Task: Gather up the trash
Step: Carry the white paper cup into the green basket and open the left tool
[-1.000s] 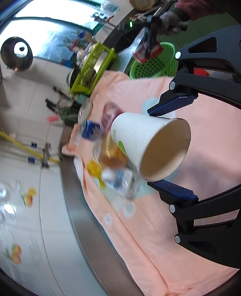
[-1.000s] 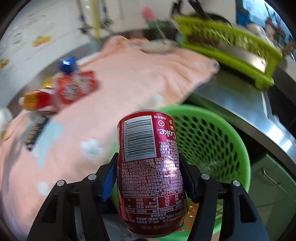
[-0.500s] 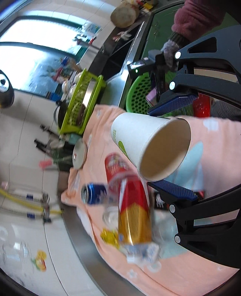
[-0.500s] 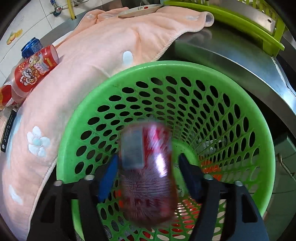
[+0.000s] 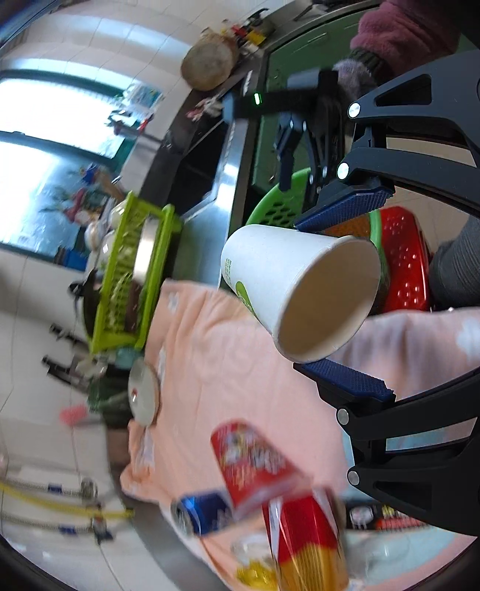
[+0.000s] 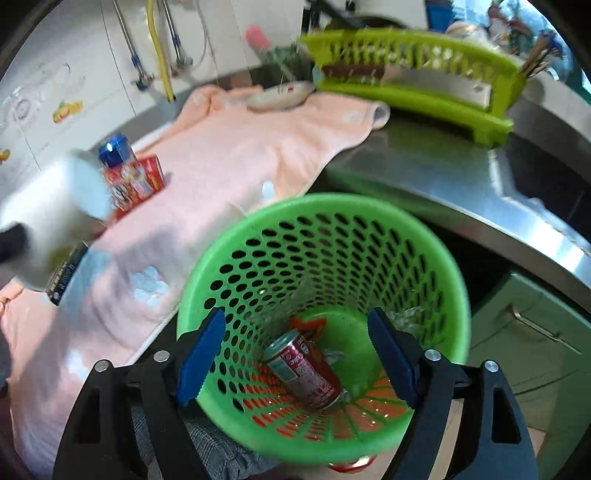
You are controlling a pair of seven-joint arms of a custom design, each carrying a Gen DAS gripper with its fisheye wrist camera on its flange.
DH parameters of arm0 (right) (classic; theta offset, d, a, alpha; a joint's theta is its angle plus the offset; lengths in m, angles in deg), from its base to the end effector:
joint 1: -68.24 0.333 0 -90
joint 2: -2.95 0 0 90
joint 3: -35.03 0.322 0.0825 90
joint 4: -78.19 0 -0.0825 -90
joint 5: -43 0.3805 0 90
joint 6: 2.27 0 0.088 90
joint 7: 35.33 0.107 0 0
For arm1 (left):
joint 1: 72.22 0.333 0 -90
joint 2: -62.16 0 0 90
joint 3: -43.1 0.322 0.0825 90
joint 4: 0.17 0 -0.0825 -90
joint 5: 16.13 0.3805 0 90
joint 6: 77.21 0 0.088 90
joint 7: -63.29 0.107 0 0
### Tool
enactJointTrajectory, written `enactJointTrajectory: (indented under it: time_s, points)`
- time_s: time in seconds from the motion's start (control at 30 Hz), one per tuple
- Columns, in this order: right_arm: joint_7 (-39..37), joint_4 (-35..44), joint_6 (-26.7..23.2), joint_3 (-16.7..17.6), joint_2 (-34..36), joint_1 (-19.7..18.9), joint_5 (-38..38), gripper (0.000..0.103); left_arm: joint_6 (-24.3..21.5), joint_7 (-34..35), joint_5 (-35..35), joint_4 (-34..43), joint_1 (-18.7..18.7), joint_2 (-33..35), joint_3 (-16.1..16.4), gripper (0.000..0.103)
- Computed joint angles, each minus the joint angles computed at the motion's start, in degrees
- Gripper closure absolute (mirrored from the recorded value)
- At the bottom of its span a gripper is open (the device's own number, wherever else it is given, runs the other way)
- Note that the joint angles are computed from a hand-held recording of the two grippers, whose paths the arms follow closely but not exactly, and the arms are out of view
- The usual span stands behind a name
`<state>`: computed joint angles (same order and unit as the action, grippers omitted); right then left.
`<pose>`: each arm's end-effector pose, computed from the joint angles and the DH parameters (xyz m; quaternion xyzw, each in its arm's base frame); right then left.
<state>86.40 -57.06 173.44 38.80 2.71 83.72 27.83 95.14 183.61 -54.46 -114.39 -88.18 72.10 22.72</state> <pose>0.5058 0.1988 0.4189 -0.6754 0.6496 -0.1671 0.3065 0.5379 -0.3249 0.4755 -0.4586 0.7772 -0.4172 0.1077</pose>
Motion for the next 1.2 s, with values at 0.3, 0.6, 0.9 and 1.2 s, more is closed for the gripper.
enactJointTrajectory:
  time_s: [0.3, 0.6, 0.9, 1.2]
  points:
    - [27.61, -9.08, 5.23, 8.3, -11.24, -14.17, -25.75, 0.022, -8.0, -14.66, 16.33, 11.49, -6.51, 11.77, 4.13, 0.034]
    - [29.91, -13.84, 7.34, 12.01, -14.87, -20.17, -26.18, 0.022, -18.92, -26.22, 29.26, 28.55, -12.5, 24.98, 7.62, 0.034]
    - [25.81, -16.94, 9.88, 12.85, -14.26, -22.0, -20.81, 0.022, -25.53, -28.46, 32.19, 40.55, -13.88, 33.73, 6.56, 0.03]
    - [21.36, -18.12, 11.14, 14.83, -14.54, -22.31, -14.2, 0.022, -21.74, -26.37, 29.08, 36.48, -12.16, 31.7, 4.5, 0.026]
